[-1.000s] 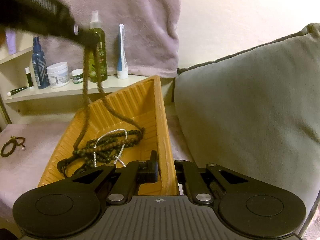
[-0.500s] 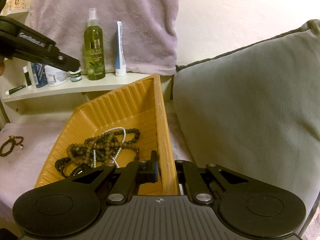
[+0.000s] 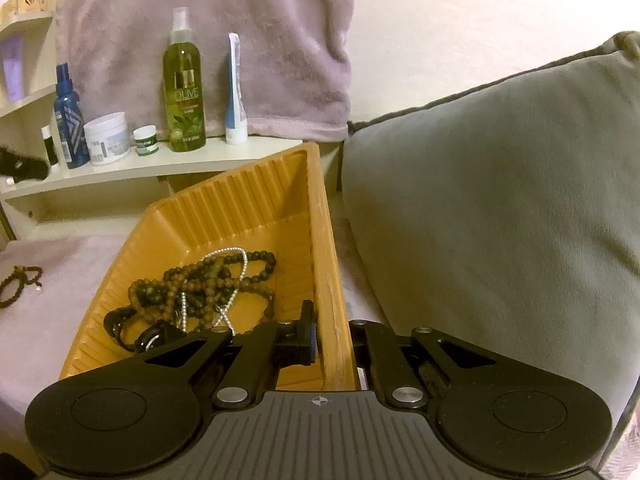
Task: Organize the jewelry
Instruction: 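Lower the brown necklace into the orange tray and open the left tool, then grasp the small white pearl earring on the towel with the left tool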
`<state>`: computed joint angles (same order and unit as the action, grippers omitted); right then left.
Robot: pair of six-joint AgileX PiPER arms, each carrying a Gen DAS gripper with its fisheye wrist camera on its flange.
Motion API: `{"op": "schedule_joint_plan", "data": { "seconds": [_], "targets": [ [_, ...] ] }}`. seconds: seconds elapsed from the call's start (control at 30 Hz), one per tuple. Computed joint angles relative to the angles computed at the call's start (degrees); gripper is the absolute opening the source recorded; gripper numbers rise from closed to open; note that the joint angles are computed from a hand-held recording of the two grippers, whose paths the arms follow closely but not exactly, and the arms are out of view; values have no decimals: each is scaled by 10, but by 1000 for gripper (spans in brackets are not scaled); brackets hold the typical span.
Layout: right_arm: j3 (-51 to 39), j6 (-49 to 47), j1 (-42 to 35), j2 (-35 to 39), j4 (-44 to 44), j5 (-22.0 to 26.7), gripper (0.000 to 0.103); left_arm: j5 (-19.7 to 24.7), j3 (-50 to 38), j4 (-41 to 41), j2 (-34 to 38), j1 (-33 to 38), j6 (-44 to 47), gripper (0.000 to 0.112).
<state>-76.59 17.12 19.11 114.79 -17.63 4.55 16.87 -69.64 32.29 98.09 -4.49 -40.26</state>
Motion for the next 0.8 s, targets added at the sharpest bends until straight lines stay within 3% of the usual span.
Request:
{"op": "schedule_joint_plan", "data": {
  "seconds": [0.17,0.27,0.5,0.8],
  "targets": [
    [-1,3,0,0,-4,2,5,0,72,148,-22,22,-168,31],
    [-1,20,2,-1,-24,3,5,17,113,269,-32,21,-290,32],
    [0,24,4,-3,-33,1,5,47,187,459,-36,16,-494,32],
    [-1,12,5,-3,-22,3,5,49,234,604,3,-7,-675,32]
  ]
}}
